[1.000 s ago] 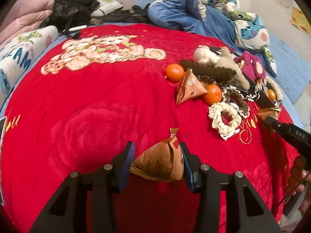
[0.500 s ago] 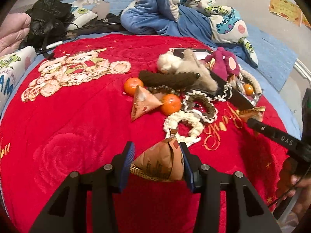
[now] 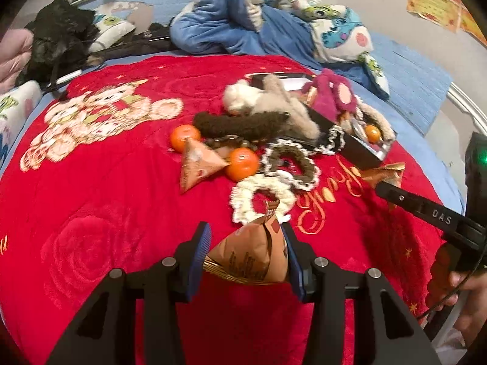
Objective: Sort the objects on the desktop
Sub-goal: 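Lift and carry both triangular packets toward the black tray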
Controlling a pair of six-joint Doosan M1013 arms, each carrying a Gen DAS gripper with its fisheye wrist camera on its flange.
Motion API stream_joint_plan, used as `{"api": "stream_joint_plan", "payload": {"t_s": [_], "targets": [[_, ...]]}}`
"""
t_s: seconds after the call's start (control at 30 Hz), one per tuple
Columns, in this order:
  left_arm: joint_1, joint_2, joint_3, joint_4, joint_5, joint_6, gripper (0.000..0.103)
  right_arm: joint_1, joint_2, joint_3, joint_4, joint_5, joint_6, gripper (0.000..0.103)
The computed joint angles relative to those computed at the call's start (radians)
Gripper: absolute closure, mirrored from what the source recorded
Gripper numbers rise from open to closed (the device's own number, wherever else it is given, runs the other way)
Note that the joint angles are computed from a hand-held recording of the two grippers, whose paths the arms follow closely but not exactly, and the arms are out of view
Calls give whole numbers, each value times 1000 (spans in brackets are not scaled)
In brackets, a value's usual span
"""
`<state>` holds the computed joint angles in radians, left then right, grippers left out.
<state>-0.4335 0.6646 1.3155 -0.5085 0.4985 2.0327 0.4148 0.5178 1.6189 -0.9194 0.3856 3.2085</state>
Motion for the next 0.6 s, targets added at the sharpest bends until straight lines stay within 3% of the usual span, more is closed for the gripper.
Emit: {"api": "stream_joint_plan", "payload": {"t_s": [0.27,0.6], "targets": [[-13,8,-25,-106,58,160,56,-3,-20,32,-65,24,115,80],[-56,38,-83,-213,165,266,56,-9,-74,110,-112,89,220,80]]}}
